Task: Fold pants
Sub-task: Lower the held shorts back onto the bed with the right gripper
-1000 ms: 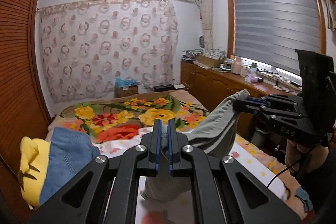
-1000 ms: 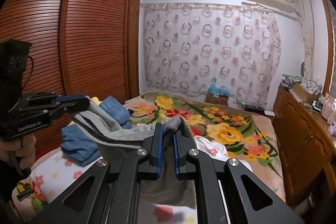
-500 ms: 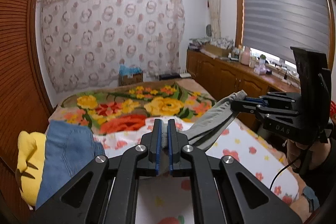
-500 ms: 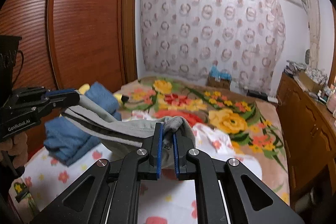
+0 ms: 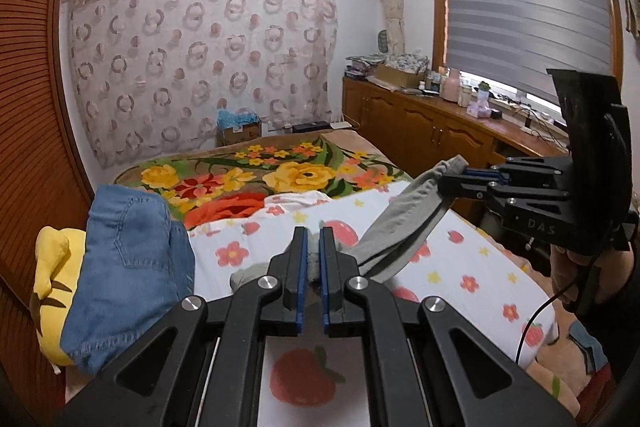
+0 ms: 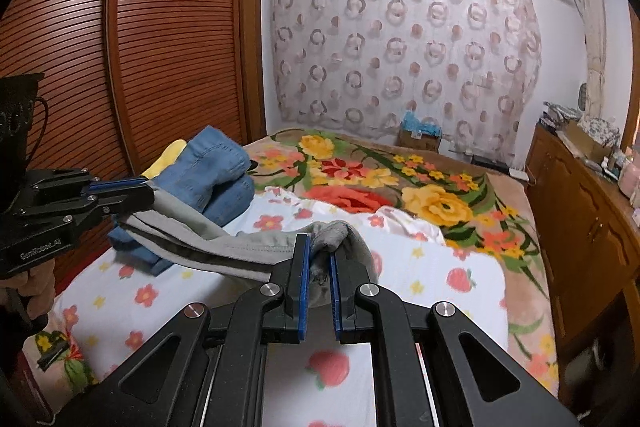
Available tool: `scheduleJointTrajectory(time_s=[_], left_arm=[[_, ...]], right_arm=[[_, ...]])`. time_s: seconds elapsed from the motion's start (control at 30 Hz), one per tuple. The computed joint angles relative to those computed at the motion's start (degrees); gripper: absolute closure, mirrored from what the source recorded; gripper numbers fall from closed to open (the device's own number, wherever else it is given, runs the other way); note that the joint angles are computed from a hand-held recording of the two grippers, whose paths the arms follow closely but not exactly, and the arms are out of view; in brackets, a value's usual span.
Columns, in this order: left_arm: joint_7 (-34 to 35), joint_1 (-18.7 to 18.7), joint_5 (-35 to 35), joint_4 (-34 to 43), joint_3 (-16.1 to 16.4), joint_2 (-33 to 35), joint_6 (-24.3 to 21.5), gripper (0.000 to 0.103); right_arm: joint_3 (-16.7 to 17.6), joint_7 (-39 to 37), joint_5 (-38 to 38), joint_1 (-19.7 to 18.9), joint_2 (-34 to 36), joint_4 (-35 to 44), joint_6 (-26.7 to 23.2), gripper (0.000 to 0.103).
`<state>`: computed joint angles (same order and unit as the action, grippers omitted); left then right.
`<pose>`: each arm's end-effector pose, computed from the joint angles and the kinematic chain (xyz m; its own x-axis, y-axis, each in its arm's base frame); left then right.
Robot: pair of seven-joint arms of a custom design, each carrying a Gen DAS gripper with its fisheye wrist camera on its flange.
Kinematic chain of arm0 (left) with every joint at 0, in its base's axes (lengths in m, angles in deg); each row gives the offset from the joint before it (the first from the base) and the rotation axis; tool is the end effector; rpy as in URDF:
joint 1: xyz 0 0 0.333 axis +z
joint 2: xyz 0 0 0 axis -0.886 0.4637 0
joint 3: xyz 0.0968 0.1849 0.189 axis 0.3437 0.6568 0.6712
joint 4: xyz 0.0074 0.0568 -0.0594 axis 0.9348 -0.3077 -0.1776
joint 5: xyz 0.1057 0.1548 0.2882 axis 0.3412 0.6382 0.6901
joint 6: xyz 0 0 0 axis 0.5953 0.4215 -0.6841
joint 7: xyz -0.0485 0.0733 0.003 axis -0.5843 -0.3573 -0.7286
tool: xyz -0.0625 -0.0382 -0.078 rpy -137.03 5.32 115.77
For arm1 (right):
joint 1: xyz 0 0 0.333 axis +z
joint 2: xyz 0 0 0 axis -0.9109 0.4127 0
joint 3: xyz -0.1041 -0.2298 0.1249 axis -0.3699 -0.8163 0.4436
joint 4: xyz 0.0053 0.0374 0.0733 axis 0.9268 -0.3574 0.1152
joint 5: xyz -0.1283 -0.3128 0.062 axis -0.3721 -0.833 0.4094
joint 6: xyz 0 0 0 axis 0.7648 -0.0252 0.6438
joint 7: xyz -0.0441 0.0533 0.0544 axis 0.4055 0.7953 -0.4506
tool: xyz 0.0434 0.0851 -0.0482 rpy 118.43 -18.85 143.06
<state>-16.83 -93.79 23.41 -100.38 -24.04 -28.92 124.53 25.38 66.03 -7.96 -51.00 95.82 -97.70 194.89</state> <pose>0.4669 -0.4165 0.4314 -0.0642 -0.9979 0.0093 -0.4978 0.0239 -0.8669 0.5354 0.3840 0.4374 0.7105 -0.7033 0.0240 -0.2730 -0.3069 -0.9117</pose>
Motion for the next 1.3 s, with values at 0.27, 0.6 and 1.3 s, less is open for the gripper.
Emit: scheduleJointTrajectory(time_s=[0.27, 0.6, 1.3], left_arm=[[-6.14, -1.50, 1.97, -6.41, -1.92, -2.78, -0.48, 0.097], [-19.80, -3.89, 5.86, -11.74, -4.44, -1.67, -1.53, 0.097], [-18.34, -8.09, 2.17, -11.53, -4.52, 0.77, -4.58, 0.096]], right_arm=[[11.34, 3.39, -3.70, -10.96, -3.98, -13.33, 5.16, 0.094], [19.43, 12.17, -12.76, -21.16, -4.72, -25.24, 7.94, 0.094], [16.06, 29.07, -26.07, -22.05, -8.46, -31.56, 7.48, 0.094]])
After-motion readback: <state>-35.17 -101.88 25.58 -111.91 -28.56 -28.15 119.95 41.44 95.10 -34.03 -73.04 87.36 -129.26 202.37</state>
